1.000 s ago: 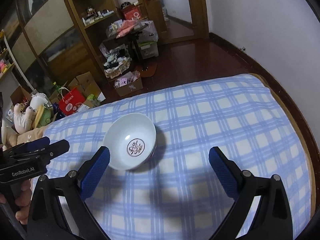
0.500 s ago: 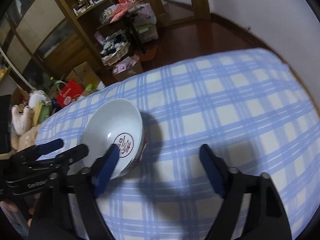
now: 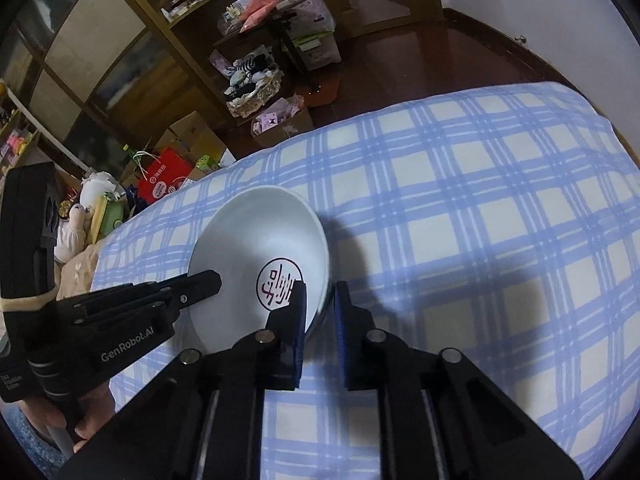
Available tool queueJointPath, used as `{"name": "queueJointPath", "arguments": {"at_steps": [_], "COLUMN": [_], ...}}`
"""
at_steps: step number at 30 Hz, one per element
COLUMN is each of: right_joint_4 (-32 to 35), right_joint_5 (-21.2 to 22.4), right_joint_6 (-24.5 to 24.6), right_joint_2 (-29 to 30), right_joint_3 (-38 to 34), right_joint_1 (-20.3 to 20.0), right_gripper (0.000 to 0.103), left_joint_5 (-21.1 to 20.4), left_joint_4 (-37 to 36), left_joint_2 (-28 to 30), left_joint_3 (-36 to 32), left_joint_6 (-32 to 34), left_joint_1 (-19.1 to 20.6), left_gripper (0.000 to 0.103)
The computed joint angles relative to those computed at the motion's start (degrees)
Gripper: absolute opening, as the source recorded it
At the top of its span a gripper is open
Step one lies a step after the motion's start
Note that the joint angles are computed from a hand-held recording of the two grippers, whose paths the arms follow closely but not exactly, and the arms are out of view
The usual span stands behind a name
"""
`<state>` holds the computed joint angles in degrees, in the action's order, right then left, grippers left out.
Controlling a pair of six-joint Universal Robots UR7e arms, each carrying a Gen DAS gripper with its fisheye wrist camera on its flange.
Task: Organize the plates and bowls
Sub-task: 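Close both grippers on opposite rims of the red-stamped bowl, then lift the red-stamped bowl and carry it toward the nested white bowls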
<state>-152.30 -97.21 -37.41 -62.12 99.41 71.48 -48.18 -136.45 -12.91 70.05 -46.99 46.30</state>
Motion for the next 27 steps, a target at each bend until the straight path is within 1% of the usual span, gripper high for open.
{"name": "queueJointPath", "arguments": {"at_steps": [4,11,14,20,27], "right_joint_4": [-0.58,-0.88,-1.13,-1.65,-1.58], "right_joint_5": [-0.86,0.82,1.84,2.57,4.17], "right_joint_6": [-0.13,0.95,0.99,-0.11,-0.61], "right_joint_2": [-1.29,-5.41,-7.89,-12.74,-18.93], "right_joint_3": [1.63,5.11,6.76,10.45,15.58], "right_joint_1": [0.44,1.16,1.96,3.99,6.0], "right_gripper": [0.014,0.014,0.014,0.014,0.014], "left_joint_5": [0.54,0.46,0.89,2.47,3.62], "left_joint_4": [1.79,2.53,1.97,3.14,6.72], "left_joint_2": [-1.15,-4.99,-6.91,-11.07,-16.75], "left_joint_3": [1.02,5.42,7.98,12.41,17.81], "left_joint_6": [-1.62,-5.29,-7.17,-10.51,-16.23], "left_joint_1": [-1.06,-3.38,-4.93,-8.53,-12.65], "left_gripper": [0.007,0.007,0.008,0.008,0.008]}}
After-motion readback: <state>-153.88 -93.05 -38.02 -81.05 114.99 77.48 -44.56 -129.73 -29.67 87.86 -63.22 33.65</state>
